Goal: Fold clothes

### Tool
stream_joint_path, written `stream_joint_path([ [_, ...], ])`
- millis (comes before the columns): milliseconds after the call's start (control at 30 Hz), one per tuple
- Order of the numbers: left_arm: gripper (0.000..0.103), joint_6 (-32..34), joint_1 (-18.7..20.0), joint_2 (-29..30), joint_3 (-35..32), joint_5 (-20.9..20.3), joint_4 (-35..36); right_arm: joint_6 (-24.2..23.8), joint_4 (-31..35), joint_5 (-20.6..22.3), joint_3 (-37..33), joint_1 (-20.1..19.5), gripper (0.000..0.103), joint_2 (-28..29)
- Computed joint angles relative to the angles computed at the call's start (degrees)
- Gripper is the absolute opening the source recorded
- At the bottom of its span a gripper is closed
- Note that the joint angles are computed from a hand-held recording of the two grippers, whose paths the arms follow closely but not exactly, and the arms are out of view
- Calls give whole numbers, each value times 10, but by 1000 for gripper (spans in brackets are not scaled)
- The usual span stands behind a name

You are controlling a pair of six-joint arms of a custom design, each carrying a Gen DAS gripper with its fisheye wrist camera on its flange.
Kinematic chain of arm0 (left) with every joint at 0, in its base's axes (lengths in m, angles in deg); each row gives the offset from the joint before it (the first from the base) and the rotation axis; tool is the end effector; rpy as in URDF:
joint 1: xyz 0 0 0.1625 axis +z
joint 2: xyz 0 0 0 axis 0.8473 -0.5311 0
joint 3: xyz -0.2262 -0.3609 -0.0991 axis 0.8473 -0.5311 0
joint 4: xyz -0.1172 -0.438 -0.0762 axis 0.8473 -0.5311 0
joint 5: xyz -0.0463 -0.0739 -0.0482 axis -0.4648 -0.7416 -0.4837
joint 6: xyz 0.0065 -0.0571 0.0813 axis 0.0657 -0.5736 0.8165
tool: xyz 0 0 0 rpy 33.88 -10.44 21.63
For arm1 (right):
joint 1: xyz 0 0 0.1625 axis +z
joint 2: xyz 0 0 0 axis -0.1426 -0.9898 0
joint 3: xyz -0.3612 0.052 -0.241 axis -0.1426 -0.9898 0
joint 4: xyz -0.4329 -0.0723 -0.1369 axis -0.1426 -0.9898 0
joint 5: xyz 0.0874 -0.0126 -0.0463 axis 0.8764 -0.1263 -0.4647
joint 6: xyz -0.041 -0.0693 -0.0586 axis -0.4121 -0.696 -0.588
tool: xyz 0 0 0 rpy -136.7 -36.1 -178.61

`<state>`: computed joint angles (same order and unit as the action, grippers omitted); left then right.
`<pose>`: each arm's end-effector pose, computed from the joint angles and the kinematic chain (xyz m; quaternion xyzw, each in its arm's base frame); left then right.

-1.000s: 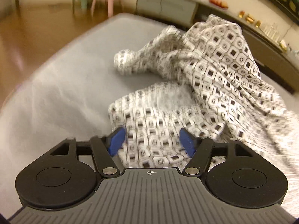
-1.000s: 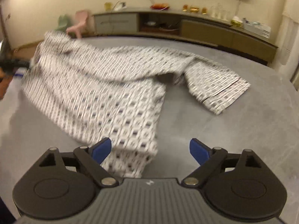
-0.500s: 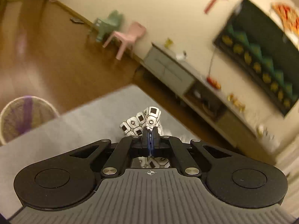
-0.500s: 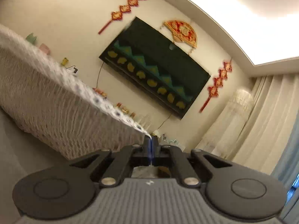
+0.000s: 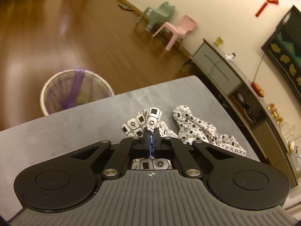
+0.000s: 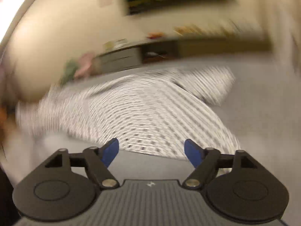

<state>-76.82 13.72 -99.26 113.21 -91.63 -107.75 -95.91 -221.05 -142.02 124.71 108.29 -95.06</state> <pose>0.0535 -0.5537 0.4943 -0.3398 0.6831 -0.5886 0.2671 0.2262 -0.6126 0.2083 0.1952 -0.9185 0.3269 0.1071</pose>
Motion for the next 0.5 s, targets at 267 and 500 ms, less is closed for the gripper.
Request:
stream_joint_path([
  [267, 0, -38, 10, -3, 0, -16, 19, 262, 3, 20, -17, -62, 78, 3],
  [500, 0, -15, 25, 24, -33, -17, 52, 295, 33, 31, -128, -73, 12, 73],
])
